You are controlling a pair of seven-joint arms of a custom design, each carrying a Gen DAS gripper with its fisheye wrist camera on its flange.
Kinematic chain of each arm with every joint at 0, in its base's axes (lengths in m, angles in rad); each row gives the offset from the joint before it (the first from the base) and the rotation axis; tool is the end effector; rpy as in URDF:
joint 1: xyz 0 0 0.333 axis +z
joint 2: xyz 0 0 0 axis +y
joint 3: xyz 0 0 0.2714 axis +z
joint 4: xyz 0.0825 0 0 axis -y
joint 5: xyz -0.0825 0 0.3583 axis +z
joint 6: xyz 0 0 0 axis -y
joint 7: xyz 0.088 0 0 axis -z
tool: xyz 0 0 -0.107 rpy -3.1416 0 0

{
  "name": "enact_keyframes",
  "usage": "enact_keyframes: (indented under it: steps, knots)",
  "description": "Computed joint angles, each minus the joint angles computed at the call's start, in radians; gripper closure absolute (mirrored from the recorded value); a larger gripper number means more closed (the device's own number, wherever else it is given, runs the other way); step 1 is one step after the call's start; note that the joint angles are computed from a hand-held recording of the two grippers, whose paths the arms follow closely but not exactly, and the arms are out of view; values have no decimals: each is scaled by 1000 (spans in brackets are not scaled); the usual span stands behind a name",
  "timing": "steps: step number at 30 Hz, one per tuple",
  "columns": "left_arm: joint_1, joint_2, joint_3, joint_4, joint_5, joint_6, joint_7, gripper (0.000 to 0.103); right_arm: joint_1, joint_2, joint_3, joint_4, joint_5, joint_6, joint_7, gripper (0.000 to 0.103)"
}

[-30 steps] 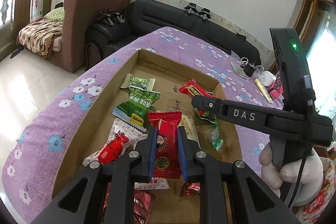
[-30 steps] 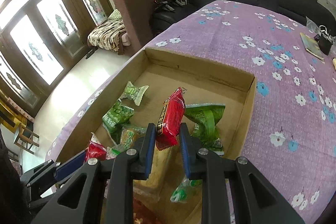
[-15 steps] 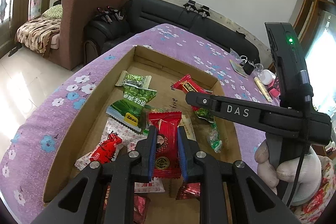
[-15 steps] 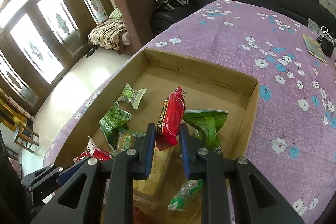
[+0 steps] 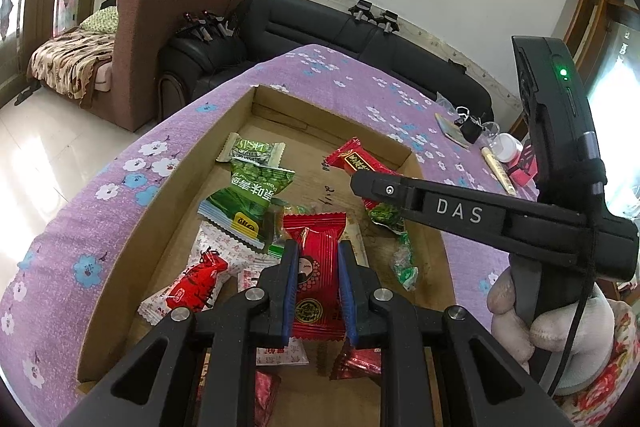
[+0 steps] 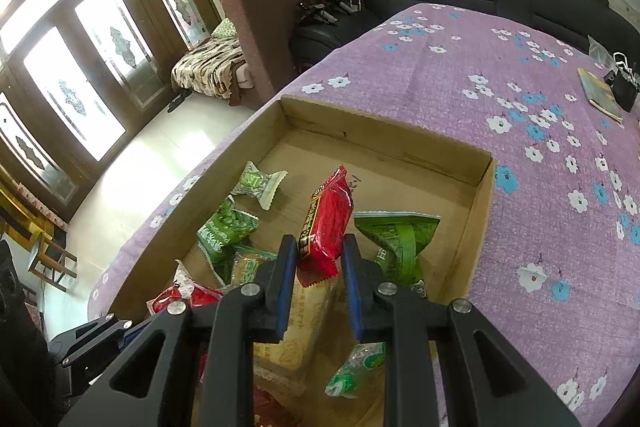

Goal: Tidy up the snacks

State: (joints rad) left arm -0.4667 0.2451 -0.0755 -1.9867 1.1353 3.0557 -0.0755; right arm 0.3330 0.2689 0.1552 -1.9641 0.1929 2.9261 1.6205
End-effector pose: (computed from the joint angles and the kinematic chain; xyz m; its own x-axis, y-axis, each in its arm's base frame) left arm 0.4697 -0.3635 0.3792 -0.1291 -0.9284 0.3484 -0.7124 -0.1576 -0.6839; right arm 0.5560 0.2750 0.3918 0.3097 -0.9245 -0.2222 -0.7850 -0.1167 -0.6085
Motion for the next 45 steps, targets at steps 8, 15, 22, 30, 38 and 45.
enact_keyframes:
  steps: [8, 15, 22, 30, 38, 45]
  knots:
    - [5, -9, 2, -13, 21, 15, -29, 84, 21, 4, -10, 8, -28, -21, 12, 81]
    - [7, -14, 9, -25, 40, 29, -62, 84, 61, 26, -65, 26, -146, -43, 139, 81]
    - [23, -28, 3, -43, 48, 35, -106, 56, 29, -2, -32, -11, -115, -8, 145, 69]
    - [29, -128, -25, -62, 346, -30, -406, 25, 45, -162, -46, -197, -140, 120, 189, 56]
    - [9, -395, -235, -215, 545, -530, -537, 0, -77, -372, 10, -449, -547, 246, 535, 54]
    - [0, -505, -355, -288, 445, -735, -549, 0, -350, -584, 253, -676, -653, 373, 655, 48]
